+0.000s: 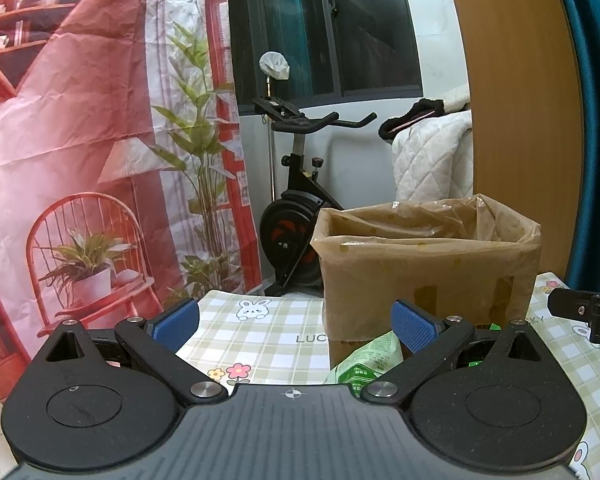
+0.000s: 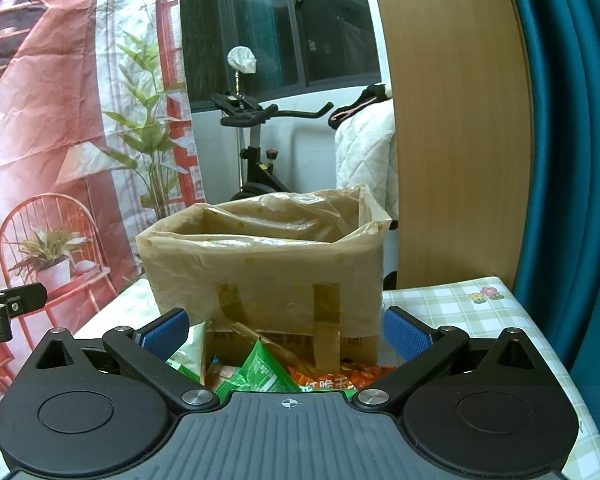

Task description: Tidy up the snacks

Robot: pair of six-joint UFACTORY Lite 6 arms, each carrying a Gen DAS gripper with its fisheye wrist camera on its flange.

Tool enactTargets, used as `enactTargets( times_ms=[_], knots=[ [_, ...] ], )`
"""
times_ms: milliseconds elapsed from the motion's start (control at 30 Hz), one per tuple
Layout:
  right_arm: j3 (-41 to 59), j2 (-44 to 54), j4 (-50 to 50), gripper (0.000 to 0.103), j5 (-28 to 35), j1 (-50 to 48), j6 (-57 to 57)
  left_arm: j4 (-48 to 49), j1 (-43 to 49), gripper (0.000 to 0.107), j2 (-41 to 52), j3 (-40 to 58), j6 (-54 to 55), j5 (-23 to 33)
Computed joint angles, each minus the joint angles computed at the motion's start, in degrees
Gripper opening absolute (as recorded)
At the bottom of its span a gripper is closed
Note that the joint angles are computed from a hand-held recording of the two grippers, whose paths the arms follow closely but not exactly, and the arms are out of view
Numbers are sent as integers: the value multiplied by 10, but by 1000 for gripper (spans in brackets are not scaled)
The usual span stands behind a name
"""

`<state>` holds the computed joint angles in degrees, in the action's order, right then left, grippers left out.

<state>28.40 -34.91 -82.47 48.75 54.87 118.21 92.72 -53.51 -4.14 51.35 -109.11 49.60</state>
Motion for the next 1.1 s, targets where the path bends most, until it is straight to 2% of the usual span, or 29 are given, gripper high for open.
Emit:
enactTargets(
  times_ms=[1100],
  knots=[
    [7,15,-3,103,-4,-2,1,-4,3,103,-3,-6,-3,-3]
  ],
)
